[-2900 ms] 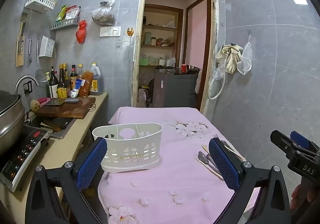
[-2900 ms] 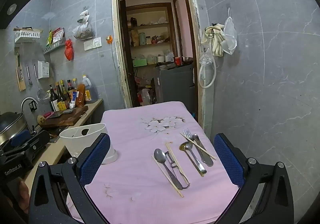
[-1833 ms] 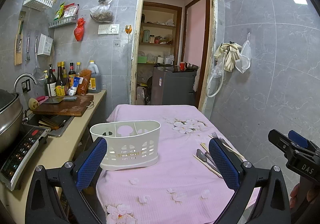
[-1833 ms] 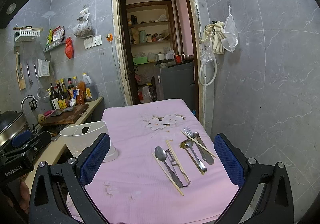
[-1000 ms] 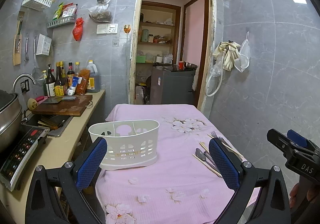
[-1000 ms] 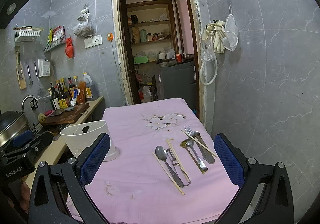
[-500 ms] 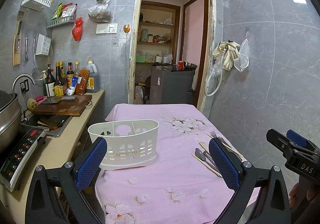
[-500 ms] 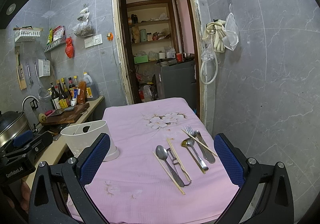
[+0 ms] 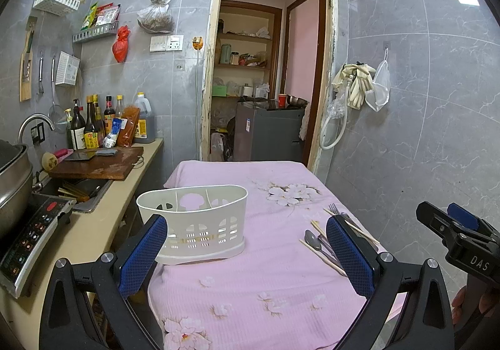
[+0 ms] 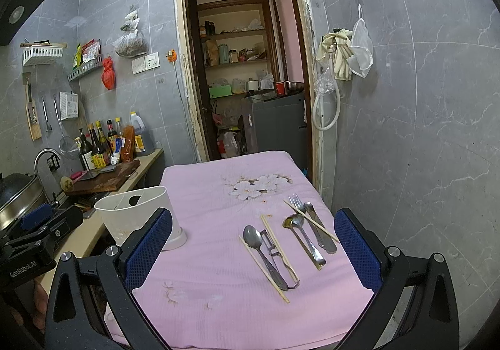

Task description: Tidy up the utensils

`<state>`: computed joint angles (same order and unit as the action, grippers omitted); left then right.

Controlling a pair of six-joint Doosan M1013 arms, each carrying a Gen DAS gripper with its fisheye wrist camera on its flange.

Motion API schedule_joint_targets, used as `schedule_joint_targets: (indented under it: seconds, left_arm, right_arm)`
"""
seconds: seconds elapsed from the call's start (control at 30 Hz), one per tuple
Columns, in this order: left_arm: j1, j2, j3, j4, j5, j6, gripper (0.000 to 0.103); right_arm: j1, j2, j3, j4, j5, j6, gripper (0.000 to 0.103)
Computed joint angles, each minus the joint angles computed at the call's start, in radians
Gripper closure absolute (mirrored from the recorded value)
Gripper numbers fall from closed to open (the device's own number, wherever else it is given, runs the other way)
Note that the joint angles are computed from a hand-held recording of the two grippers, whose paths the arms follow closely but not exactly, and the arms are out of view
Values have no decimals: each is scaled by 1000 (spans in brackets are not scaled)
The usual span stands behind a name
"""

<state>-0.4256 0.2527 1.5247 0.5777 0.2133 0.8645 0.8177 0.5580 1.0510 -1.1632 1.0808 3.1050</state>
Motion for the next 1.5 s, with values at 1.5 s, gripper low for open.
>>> schedule_joint_targets:
  seconds: [1.5]
  left_arm:
    - [-128,314,-400,-127,404,-68,4]
  right_arm:
    - [-351,-22,105,791,-520,-828,1]
